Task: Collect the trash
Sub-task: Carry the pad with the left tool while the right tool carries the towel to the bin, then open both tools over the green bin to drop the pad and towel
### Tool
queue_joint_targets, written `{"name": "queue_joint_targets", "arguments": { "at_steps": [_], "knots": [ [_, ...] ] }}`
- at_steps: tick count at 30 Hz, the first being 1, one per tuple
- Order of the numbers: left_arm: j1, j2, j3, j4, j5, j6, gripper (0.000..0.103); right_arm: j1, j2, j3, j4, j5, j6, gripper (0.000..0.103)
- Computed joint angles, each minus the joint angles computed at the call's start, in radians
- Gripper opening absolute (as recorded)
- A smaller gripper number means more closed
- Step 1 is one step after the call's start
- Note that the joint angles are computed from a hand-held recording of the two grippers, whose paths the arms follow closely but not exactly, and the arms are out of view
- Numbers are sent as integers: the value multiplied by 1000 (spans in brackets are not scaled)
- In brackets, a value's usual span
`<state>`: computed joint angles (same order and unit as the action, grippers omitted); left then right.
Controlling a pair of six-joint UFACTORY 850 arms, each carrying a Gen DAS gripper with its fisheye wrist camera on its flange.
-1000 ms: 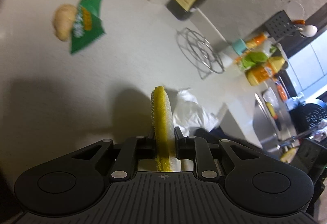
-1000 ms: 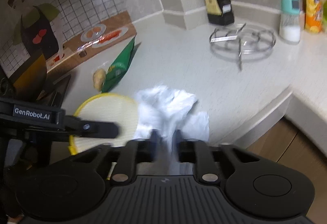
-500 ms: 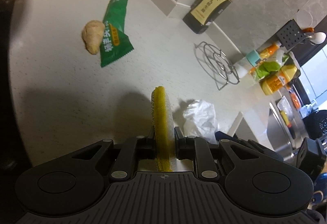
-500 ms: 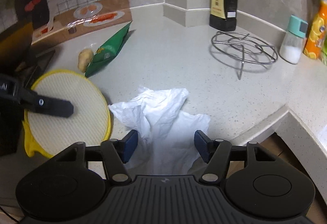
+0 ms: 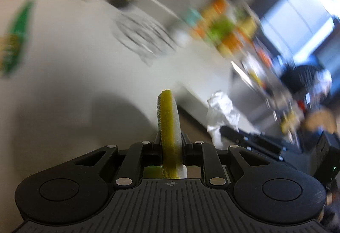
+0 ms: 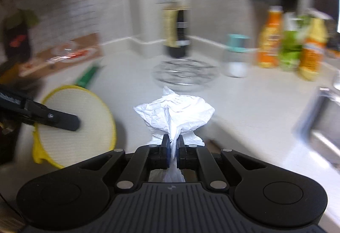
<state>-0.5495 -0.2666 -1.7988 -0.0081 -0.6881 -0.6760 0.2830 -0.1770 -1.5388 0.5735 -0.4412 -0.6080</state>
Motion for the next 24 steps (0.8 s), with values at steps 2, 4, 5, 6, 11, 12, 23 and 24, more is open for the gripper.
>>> {"name": "queue_joint_targets", "arguments": {
  "at_steps": [2,4,5,6,11,12,23,24],
  "knots": [
    [-20,-85,-72,-82,-51,90,20,-35,45,76,-78,10,51,6],
    [-41,-159,-114,-133,-89,135,20,-75,77,143,-103,-23,84,6],
    [-54,-197,-134,-126,-109,130,20,-98,90,182,-109,-47,100,6],
    [-67,-230,-150,-101,-134,107,20,-112,97,212,-126,-65,127,6],
    [-115,-412,-173,-30,-196,-23,20,-174,96,361,-221,-149,242,6],
    [-119,-438,-167,-9,-198,-57,20,-188,92,388,-195,-158,223,6],
    [-115,-564,-46,187,-213,-253,23,-190,-72,452,23,-155,-59,6],
    [-116,-540,-18,170,-193,-264,23,-191,-95,437,37,-170,-72,6]
  ]
}}
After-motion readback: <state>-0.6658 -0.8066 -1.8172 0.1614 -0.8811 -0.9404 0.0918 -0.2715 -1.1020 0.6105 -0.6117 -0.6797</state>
